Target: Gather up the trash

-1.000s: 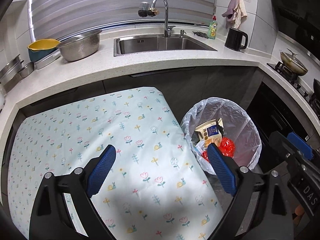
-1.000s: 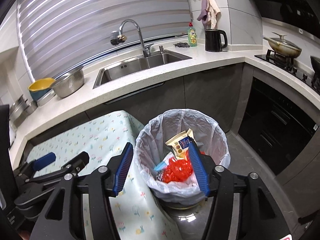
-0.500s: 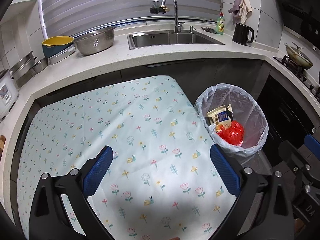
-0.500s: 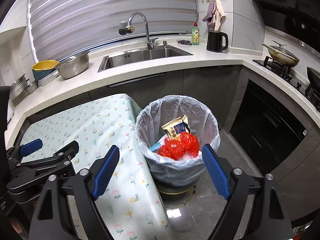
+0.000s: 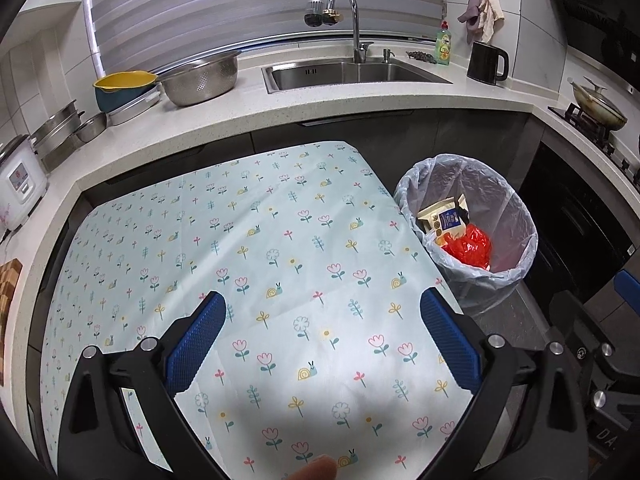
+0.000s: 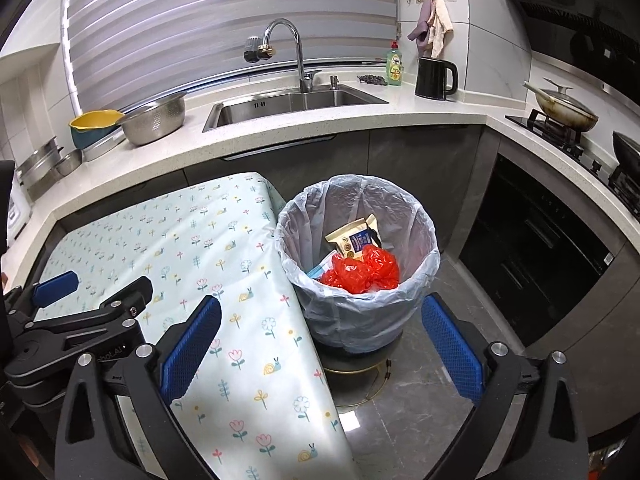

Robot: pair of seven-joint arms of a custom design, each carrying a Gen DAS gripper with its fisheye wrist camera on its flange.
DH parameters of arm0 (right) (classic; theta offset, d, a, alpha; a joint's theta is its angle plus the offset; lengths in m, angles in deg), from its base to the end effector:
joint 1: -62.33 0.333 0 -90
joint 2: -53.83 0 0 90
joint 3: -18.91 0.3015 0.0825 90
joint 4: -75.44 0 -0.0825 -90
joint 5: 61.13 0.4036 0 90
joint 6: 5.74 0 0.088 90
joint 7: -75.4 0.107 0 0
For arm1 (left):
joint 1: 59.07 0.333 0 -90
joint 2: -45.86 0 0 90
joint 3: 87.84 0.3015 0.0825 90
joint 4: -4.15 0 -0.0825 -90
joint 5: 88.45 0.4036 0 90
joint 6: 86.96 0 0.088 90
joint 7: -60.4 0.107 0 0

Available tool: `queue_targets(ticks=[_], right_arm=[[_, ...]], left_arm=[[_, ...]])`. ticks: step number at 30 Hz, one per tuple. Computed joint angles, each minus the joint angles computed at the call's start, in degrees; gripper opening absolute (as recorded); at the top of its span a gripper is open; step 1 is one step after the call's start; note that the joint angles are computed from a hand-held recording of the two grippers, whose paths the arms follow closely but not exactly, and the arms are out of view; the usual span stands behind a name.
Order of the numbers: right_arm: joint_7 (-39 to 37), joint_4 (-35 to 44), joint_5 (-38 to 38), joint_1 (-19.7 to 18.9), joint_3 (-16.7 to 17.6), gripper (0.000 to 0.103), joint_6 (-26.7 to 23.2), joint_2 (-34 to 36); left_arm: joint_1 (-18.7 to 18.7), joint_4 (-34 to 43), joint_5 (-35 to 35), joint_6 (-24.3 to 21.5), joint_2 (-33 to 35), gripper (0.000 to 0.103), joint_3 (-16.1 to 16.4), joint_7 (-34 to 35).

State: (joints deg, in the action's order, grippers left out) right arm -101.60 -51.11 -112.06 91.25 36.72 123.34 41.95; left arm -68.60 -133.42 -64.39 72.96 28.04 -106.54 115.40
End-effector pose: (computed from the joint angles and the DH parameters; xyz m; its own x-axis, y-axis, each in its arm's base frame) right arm 0.3798 0.3803 0.4749 -0.2803 -0.9592 -0.0365 -0.6378 0.2145 -0.7397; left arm 0.4414 -0.2659 0.4777 -0.2227 -0.9731 -0.0596 -0.7048 0.2029 -0.6798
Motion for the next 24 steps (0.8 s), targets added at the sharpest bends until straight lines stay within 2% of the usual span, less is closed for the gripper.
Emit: queue_targets(ticks=[19, 24], right_arm=[[-0.30, -1.39, 1.73, -0.04, 0.10, 0.097, 0.74, -0.57], [-1.49, -1.40, 2.17, 0.06, -0.02, 0.097, 0.89, -0.15]], left_arm=[[0.46, -1.07, 3.48, -1.68, -0.80, 0.094, -1.60, -4.56], [-0.12, -1.23, 3.06, -1.96, -0.81, 0.094, -1.08, -4.68]])
